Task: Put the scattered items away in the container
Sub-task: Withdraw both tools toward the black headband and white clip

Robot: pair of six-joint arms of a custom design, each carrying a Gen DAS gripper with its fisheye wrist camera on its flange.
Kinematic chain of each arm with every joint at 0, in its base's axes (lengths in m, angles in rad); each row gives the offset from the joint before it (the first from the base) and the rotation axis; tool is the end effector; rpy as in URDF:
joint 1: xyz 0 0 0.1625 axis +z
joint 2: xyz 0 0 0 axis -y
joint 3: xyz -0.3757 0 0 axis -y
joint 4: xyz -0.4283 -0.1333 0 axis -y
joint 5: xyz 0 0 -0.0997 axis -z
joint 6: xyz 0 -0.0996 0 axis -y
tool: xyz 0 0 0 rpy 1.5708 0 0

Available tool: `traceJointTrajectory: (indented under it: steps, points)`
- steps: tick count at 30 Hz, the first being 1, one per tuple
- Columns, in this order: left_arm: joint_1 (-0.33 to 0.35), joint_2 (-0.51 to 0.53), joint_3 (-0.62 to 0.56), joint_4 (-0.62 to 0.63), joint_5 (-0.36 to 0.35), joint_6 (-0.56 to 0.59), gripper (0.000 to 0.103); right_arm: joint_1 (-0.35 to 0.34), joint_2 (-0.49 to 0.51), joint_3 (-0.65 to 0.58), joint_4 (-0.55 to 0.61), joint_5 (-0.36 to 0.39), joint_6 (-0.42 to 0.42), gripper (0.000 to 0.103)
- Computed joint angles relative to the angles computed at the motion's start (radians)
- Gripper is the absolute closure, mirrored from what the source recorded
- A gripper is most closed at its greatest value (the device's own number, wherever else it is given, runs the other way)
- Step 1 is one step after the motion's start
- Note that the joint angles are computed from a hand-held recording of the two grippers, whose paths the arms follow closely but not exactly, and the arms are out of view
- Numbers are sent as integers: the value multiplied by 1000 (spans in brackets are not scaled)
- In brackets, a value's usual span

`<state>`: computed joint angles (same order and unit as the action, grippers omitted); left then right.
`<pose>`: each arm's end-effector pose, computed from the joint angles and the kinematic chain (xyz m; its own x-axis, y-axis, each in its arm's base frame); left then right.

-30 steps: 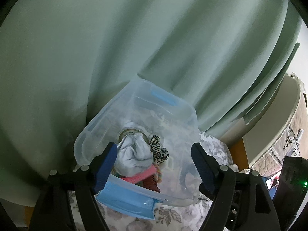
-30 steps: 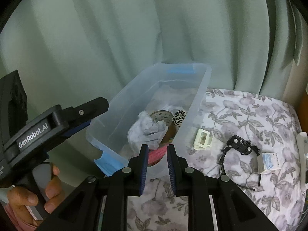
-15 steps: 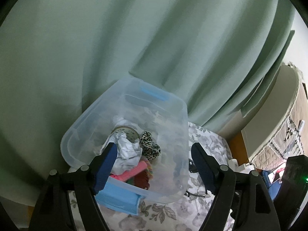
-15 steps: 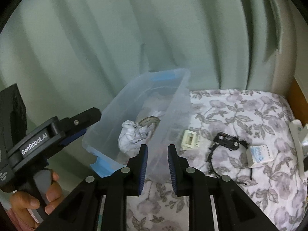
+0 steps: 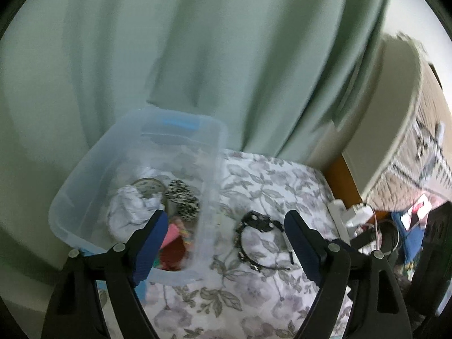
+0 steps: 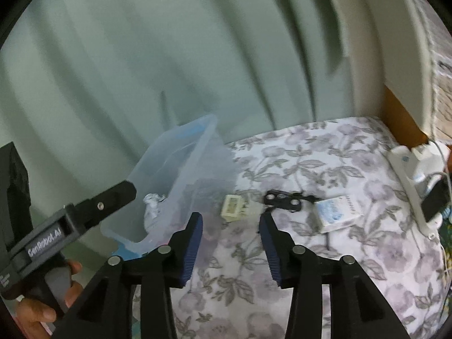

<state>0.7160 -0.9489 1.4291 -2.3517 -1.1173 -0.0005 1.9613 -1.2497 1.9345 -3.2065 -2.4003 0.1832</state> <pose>-0.4274 -0.6064 0.2140 -0.6883 0.5927 -0.4183 0.7202 0.6272 -0.2964 0.2696 -0.4978 0.2902 -0.8790 0.3910 0.2731 -0.0621 0.4739 -0.8784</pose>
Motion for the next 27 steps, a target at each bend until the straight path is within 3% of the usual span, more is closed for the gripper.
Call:
traceJointTrajectory:
  steps: [7, 9, 16, 18, 20, 27]
  points:
    - [-40, 15, 21, 9, -18, 28, 17, -24, -85, 91, -50, -23, 52, 43]
    - [-46, 20, 23, 14, -25, 30, 8, -31, -103, 112, -62, -23, 63, 42]
    - [-55, 26, 39, 21, -27, 8, 6, -52, -143, 152, -48, -17, 100, 37]
    - [-54, 28, 41, 26, -30, -4, 1, -60, -156, 165, -46, -9, 105, 35]
    - [-52, 30, 43, 33, -37, -14, 1, -66, -166, 179, -52, -3, 108, 26]
    - [-41, 42, 56, 48, -56, -36, 0, -90, -191, 216, -58, -6, 134, 9]
